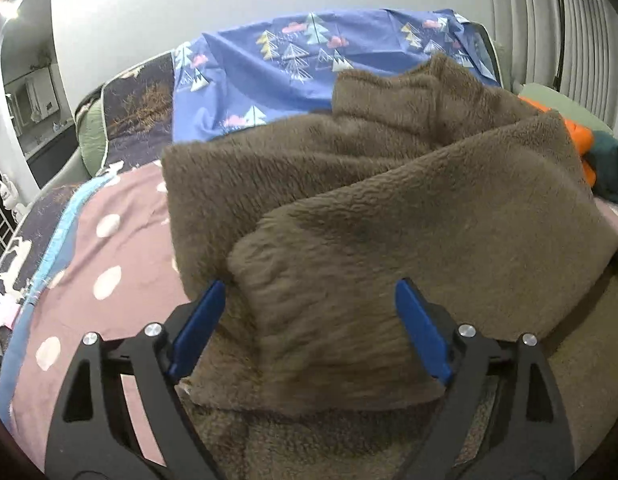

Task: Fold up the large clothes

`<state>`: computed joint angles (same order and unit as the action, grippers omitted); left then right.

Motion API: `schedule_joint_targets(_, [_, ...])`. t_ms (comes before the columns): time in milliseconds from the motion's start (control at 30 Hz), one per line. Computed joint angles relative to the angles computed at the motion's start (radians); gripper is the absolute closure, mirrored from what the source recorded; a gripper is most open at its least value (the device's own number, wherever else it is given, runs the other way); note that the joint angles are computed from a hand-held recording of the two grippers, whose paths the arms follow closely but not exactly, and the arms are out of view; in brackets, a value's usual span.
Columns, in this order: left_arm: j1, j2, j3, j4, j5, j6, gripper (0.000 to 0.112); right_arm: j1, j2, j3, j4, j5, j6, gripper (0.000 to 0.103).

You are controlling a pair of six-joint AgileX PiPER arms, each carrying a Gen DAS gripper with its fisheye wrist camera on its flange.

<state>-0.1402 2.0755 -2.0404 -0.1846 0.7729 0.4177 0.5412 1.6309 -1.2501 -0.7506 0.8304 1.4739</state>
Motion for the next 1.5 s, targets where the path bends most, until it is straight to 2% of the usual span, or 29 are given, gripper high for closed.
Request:
schedule_joint_targets(100, [0.013,0.005,0.023,-0.058,0.008,0.046,0.016,-0.185,-0.121,0.237,0.162,-0.274,0.068,0.080])
schedule_joint_targets(133, [0.010,0.009,0.027,-0.062,0.008,0.049,0.016,-0.200,-0.144,0.279,0.176,-0.323,0.084,0.079])
schedule_joint_targets(167, [0.000,0.007,0.043,-0.037,-0.010,0.036,0.016,-0.192,-0.150,0.287,0.150,-0.331,0.079,0.075])
schedule_joint_targets(200, [-0.012,0.011,0.049,-0.002,-0.025,0.019,0.018,-0.158,-0.145,0.269,0.119,-0.300,0.034,0.071])
schedule_joint_targets(233, [-0.021,0.017,0.053,0.020,-0.034,0.012,0.019,-0.123,-0.131,0.226,0.128,-0.228,-0.038,0.062])
schedule_joint_targets(267, [-0.024,0.030,0.038,0.019,-0.019,0.022,0.026,-0.105,-0.123,0.195,0.148,-0.183,-0.104,0.049])
schedule_joint_targets(300, [-0.021,0.042,0.016,-0.004,0.007,0.041,0.036,-0.095,-0.124,0.167,0.174,-0.146,-0.178,0.046])
schedule_joint_targets(333, [-0.013,0.058,-0.017,-0.044,0.047,0.065,0.040,-0.086,-0.138,0.149,0.190,-0.121,-0.224,0.045])
schedule_joint_targets(367, [-0.005,0.072,-0.048,-0.075,0.080,0.079,0.045,-0.087,-0.149,0.143,0.201,-0.123,-0.240,0.043])
schedule_joint_targets(433, [0.001,0.096,-0.104,-0.099,0.118,0.077,0.054,-0.127,-0.204,0.134,0.265,-0.196,-0.308,0.037])
schedule_joint_targets(500, [0.003,0.126,-0.186,-0.119,0.165,0.066,0.080,-0.158,-0.210,0.088,0.255,-0.226,-0.304,0.031])
schedule_joint_targets(567, [-0.004,0.111,-0.214,-0.139,0.139,0.055,0.080,-0.173,-0.155,-0.015,0.211,-0.188,-0.282,0.025])
schedule_joint_targets(633, [-0.013,0.078,-0.201,-0.157,0.077,0.068,0.080,-0.225,-0.072,-0.119,0.266,-0.185,-0.370,0.025])
schedule_joint_targets(733, [-0.044,0.094,-0.239,-0.068,0.045,0.028,0.074,-0.281,0.109,-0.327,0.317,-0.123,-0.451,0.024])
schedule_joint_targets(767, [-0.065,0.124,-0.258,0.019,0.041,-0.009,0.062,-0.297,0.176,-0.400,0.345,-0.103,-0.492,0.024])
schedule_joint_targets(800, [-0.085,0.147,-0.263,0.119,0.034,-0.058,0.044,-0.305,0.233,-0.458,0.359,-0.081,-0.515,0.025])
schedule_joint_targets(833, [-0.103,0.169,-0.252,0.219,0.015,-0.104,0.038,-0.316,0.292,-0.502,0.363,-0.068,-0.537,0.049])
schedule_joint_targets(867, [-0.108,0.215,-0.264,0.282,0.022,-0.111,0.037,-0.323,0.311,-0.507,0.370,-0.087,-0.520,0.084])
schedule_joint_targets(933, [-0.103,0.201,-0.168,0.289,-0.024,-0.131,0.036,-0.336,0.265,-0.400,0.293,-0.191,-0.364,0.087])
schedule_joint_targets(967, [-0.086,0.185,-0.134,0.233,-0.046,-0.113,0.036,-0.330,0.248,-0.365,0.209,-0.213,-0.264,0.089])
schedule_joint_targets(1000, [-0.077,0.182,-0.141,0.195,-0.037,-0.091,0.036,-0.320,0.238,-0.347,0.132,-0.200,-0.198,0.091])
schedule_joint_targets(1067, [-0.075,0.201,-0.190,0.190,-0.003,-0.089,0.034,-0.322,0.247,-0.359,0.059,-0.101,-0.177,0.103])
schedule_joint_targets(1133, [-0.082,0.212,-0.202,0.214,0.006,-0.107,0.032,-0.360,0.213,-0.298,0.145,-0.125,-0.234,0.103])
schedule_joint_targets(1200, [-0.084,0.202,-0.194,0.215,0.006,-0.121,0.032,-0.370,0.118,-0.166,0.184,-0.233,-0.239,0.102])
schedule_joint_targets(1267, [-0.074,0.154,-0.148,0.166,0.003,-0.105,0.032,-0.276,0.016,-0.074,0.068,-0.219,-0.208,0.100])
schedule_joint_targets(1333, [-0.044,0.056,-0.015,0.076,-0.054,-0.033,0.032,-0.174,-0.057,-0.017,-0.008,-0.213,-0.198,0.100])
schedule_joint_targets(1400, [-0.014,-0.018,0.070,-0.023,-0.084,0.055,0.030,-0.073,-0.109,0.040,-0.047,-0.225,-0.209,0.092])
schedule_joint_targets(1433, [-0.004,-0.051,0.116,-0.036,-0.103,0.069,0.028,-0.031,-0.102,0.039,-0.054,-0.189,-0.211,0.084])
schedule_joint_targets(1500, [0.012,-0.074,0.154,-0.008,-0.111,0.049,0.024,0.004,-0.018,-0.012,0.014,-0.050,-0.278,0.080])
